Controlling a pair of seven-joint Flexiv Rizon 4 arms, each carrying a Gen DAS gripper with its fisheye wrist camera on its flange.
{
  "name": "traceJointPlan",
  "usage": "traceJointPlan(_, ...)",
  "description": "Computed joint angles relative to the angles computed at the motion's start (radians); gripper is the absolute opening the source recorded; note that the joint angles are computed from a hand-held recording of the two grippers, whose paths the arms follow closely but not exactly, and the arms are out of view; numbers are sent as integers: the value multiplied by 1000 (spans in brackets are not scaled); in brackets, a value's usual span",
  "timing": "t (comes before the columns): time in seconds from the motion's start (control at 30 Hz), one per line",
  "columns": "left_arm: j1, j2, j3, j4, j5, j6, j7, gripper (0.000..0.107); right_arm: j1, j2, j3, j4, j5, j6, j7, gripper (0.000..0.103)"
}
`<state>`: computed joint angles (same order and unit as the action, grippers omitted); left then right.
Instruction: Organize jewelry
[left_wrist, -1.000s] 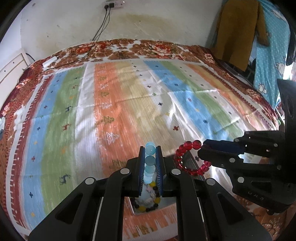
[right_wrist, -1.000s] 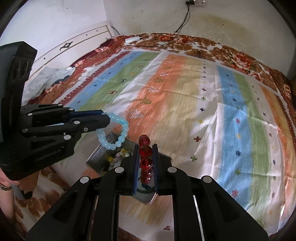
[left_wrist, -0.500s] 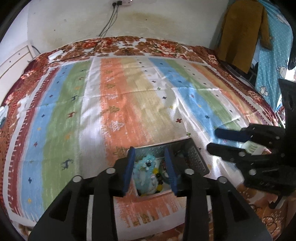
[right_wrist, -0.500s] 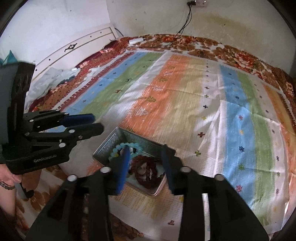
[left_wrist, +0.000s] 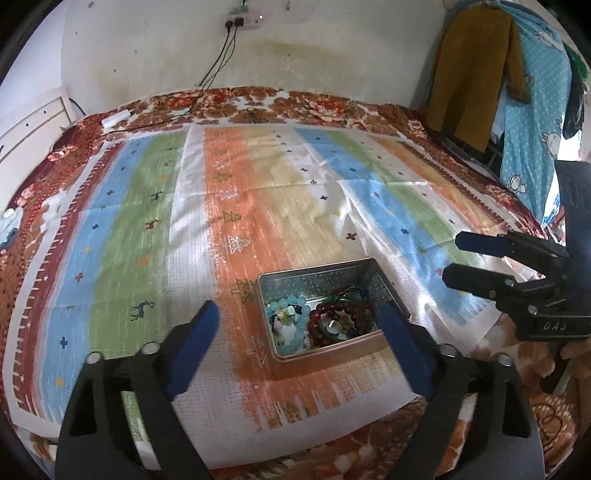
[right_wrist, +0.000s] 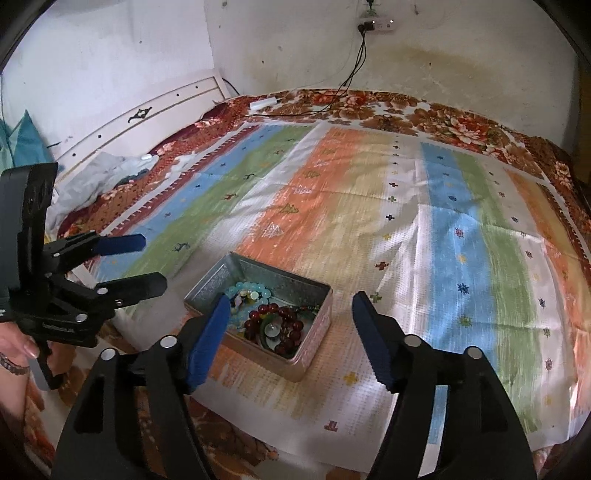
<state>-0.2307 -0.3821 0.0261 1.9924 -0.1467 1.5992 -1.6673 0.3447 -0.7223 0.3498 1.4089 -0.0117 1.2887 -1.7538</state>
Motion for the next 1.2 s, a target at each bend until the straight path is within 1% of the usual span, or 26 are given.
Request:
traceJointPlan(0.07,-28,-1,31,-1,14,9,-16,97,-12,1,16,3,8,-9,-13,80)
traceJointPlan(0.2,-45,5,48,10,31,15,-27,97,-27,14,33,32,30,14,-39,86)
traceJointPlan(0.23,-52,6,55,14,35,17,-31,97,-31,20,37,44,37,28,-44,89)
traceJointPlan(0.33,-86,7,93,14,54,12,-53,97,-50,29,60,63,52,36,-65,91)
traceJointPlan(0.4,-126,4,139,8,77,6,-80,97,-53,33,63,75,56,45,-72,92)
traceJointPlan(0.43,-156,2,174,3,94,-2,-100,97,-59,35,71,81,60,52,-80,92)
traceJointPlan(0.47,-214,-5,242,-14,128,-20,-133,97,-65,37,80,86,66,58,-88,92)
traceJointPlan(0.5,-252,-10,289,-26,162,-31,-162,97,-71,37,87,90,72,66,-93,92)
traceJointPlan(0.53,-314,-22,364,-45,206,-44,-212,97,-73,39,90,95,75,72,-94,92)
traceJointPlan(0.57,-348,-28,407,-56,237,-51,-248,97,-74,40,90,100,78,79,-93,92)
traceJointPlan(0.6,-357,-30,419,-63,257,-57,-265,97,-75,42,91,106,80,86,-92,92)
traceJointPlan(0.67,-349,-27,412,-70,285,-65,-280,97,-84,40,99,109,83,81,-91,92)
traceJointPlan(0.7,-333,-22,394,-66,293,-64,-282,97,-86,40,99,110,84,78,-90,92)
traceJointPlan(0.77,-276,-8,330,-54,297,-48,-269,97,-82,42,91,115,82,77,-82,92)
traceJointPlan(0.83,-251,0,303,-52,315,-42,-266,97,-82,43,89,120,82,77,-78,92)
traceJointPlan(1.0,-275,-6,332,-73,376,-55,-312,97,-75,44,78,127,73,70,-65,92)
traceJointPlan(1.07,-300,-12,362,-91,413,-69,-344,97,-76,43,80,127,71,65,-66,92)
traceJointPlan(1.2,-285,-10,343,-108,462,-97,-366,97,-73,42,76,124,68,57,-63,92)
